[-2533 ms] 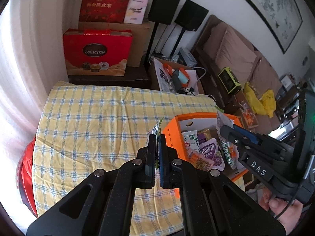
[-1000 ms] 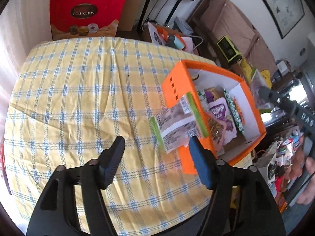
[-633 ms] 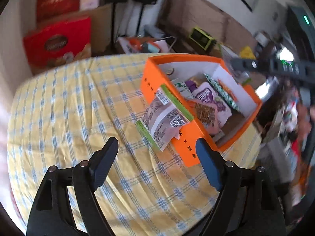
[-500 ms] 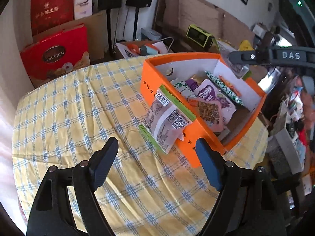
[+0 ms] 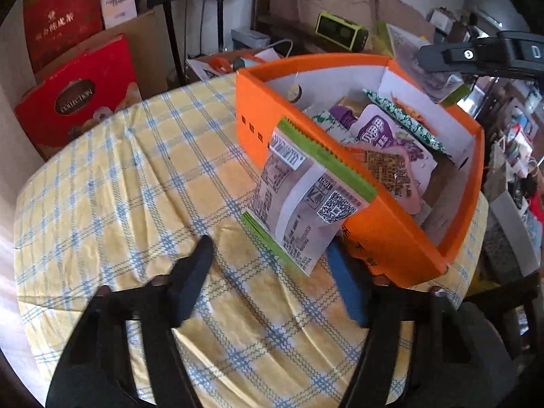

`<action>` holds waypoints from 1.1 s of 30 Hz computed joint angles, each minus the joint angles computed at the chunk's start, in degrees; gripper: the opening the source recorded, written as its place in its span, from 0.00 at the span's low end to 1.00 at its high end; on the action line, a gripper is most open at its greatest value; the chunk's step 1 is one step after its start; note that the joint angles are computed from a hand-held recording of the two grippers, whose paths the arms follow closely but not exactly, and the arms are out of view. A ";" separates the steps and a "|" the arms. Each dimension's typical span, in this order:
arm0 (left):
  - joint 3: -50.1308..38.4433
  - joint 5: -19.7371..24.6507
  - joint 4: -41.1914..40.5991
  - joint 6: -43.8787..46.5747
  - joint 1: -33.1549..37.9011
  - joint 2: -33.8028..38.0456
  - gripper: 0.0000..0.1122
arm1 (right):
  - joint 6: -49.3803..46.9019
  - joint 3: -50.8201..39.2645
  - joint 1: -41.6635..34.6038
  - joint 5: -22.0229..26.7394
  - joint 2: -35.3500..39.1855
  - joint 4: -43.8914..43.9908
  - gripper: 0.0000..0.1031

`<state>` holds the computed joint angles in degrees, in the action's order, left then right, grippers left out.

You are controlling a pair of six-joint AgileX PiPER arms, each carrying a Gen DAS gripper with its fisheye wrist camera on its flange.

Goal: Organize objects
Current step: 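Lower the packs into the box and open both tools to release them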

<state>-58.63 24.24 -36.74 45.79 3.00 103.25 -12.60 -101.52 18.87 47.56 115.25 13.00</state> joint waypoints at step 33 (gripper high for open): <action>-11.13 10.70 6.39 -17.98 -3.62 -9.39 0.06 | 0.21 -0.92 -1.21 -0.28 -0.72 0.52 0.23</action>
